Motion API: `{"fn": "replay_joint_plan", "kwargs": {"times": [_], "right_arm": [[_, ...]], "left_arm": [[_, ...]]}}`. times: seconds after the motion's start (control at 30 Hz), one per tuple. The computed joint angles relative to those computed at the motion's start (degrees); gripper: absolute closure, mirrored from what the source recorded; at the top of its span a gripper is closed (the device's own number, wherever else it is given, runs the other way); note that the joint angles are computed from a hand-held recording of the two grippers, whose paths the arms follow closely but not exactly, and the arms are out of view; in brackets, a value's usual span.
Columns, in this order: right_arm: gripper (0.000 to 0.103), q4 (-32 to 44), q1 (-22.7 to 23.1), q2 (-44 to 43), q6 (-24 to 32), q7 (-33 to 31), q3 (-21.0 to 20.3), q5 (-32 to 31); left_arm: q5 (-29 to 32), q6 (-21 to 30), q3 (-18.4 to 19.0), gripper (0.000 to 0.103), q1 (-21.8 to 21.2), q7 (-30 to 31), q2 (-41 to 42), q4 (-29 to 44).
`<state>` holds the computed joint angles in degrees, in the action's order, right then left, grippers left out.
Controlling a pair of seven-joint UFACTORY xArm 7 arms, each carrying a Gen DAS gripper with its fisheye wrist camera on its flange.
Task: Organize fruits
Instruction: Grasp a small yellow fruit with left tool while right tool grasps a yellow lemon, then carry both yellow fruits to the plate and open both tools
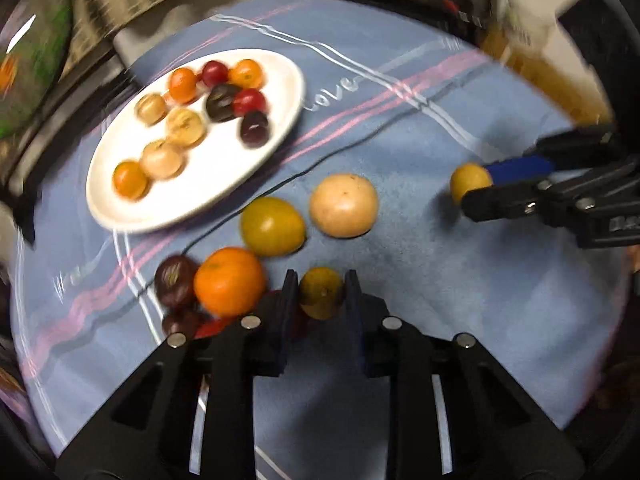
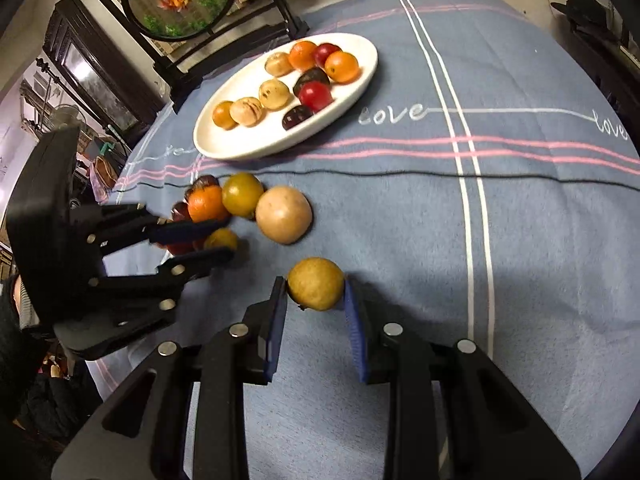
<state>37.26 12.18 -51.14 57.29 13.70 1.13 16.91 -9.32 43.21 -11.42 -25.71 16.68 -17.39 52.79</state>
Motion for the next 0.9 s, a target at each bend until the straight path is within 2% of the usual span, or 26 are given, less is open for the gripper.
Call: {"fn": "replay_joint_plan", "kwargs": {"times": [0.1, 0.27, 0.43, 0.67, 0.9], "right_arm": [[0.074, 0.7, 0.6, 0.8, -0.9, -0.3, 0.2, 0.4], [0.074, 1.6, 2.6, 2.9, -1.6, -1.6, 0.8, 1.3], [0.074, 2.3, 4.0, 4.9, -1.8, -1.6, 2.2, 1.8], [0.074, 5.9, 5.2, 7.5, -2.4, -1.4, 3.7, 0.7], [0.074, 14.0, 4.2, 13.0, -3.6, -3.6, 3.5, -2.1]], "left_arm": [[-5.3, 0.2, 2.5, 0.079, -0.1, -0.7, -4.0, -2.4], [-10.7, 0.1, 4.8, 0.079, 0.6, -2.9, -7.2, -5.4], [-13.3, 0.1, 5.7, 0.079, 1.1, -4.6, -9.5, -6.6], [-10.3, -1.0, 5.2, 0.079, 3.4, -7.2, -9.9, -4.4], [-6.0, -2.4, 4.1, 0.079, 5.5, -10.2, -4.7, 4.2]]}}
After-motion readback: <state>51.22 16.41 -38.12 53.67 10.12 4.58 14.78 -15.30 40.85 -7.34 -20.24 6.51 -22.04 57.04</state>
